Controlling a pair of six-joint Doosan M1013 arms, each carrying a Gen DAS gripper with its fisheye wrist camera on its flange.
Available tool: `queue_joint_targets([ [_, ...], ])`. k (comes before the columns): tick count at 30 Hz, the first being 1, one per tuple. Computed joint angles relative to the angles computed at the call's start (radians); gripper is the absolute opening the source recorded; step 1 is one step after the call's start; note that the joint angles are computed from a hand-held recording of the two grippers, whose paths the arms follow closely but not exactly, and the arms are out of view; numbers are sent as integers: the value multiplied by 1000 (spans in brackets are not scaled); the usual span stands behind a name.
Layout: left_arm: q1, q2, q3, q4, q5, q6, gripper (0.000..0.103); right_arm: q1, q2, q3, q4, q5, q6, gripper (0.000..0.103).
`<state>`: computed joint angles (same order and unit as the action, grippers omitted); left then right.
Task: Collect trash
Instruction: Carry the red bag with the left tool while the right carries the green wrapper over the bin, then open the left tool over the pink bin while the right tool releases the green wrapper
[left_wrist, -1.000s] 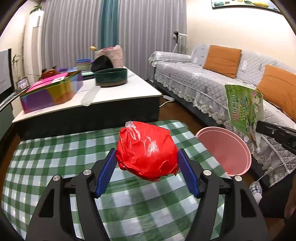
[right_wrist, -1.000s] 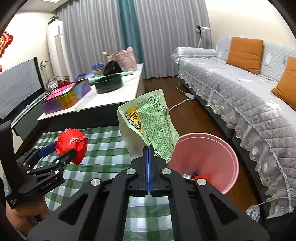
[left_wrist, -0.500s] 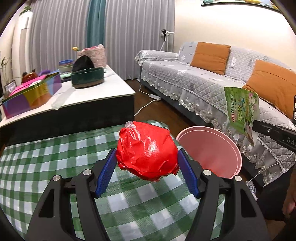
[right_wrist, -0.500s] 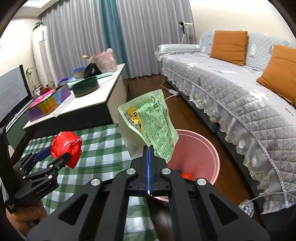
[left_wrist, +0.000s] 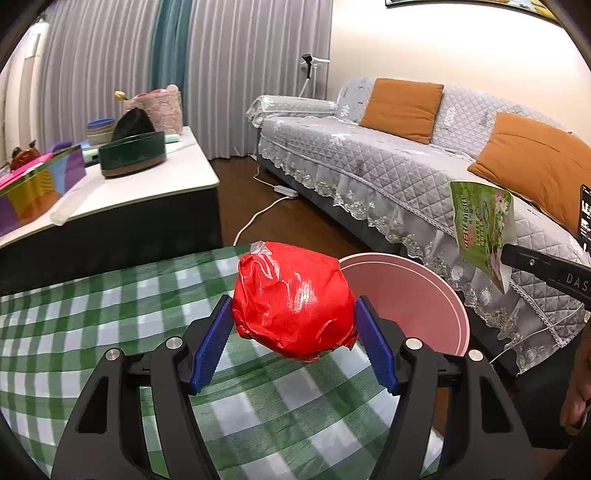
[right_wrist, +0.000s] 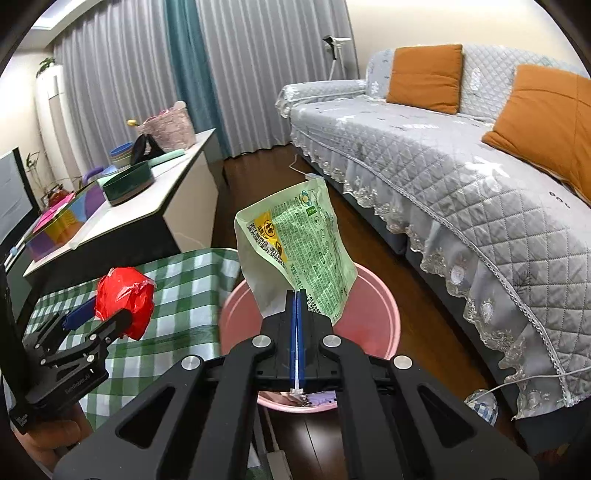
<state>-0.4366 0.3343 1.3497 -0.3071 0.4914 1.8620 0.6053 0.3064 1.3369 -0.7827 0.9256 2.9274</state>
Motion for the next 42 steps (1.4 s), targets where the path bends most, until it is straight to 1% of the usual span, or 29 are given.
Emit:
queue_joint_targets([
  [18, -41, 58, -44, -130, 15, 136, 65, -36, 1, 30, 30, 10, -5, 1],
  [24, -48, 76, -55, -158, 25, 166, 65, -46, 5, 35, 45, 7, -8, 1],
  [26, -48, 83, -64, -158, 40, 165, 65, -51, 7, 35, 54, 3, -10, 1],
  [28, -47, 86, -68, -182, 37, 183, 65, -54, 9, 35, 59, -1, -9, 1],
  [31, -44, 93, -80, -205, 53, 202, 65, -56, 11, 34, 61, -3, -7, 1],
  [33, -43, 98, -88, -231, 75, 230, 66, -57, 10, 35, 63, -1, -8, 4],
  [34, -43, 100, -92, -236, 85, 238, 69, -58, 10, 36, 63, 0, -6, 7],
  [35, -45, 102, -93, -233, 87, 239, 76, -59, 10, 35, 68, 6, -6, 16],
  [36, -46, 101, -92, -233, 85, 240, 78, -60, 9, 36, 69, 11, -1, 24],
  [37, -44, 100, -90, -238, 83, 241, 78, -59, 8, 38, 62, 20, 13, 42],
  [38, -43, 99, -90, -241, 82, 238, 78, -57, 8, 39, 53, 28, 28, 52],
  [41, -39, 90, -84, -232, 70, 227, 78, -56, 3, 41, 42, 41, 55, 53],
  [42, -38, 86, -82, -230, 66, 227, 78, -55, 2, 39, 39, 45, 59, 56],
])
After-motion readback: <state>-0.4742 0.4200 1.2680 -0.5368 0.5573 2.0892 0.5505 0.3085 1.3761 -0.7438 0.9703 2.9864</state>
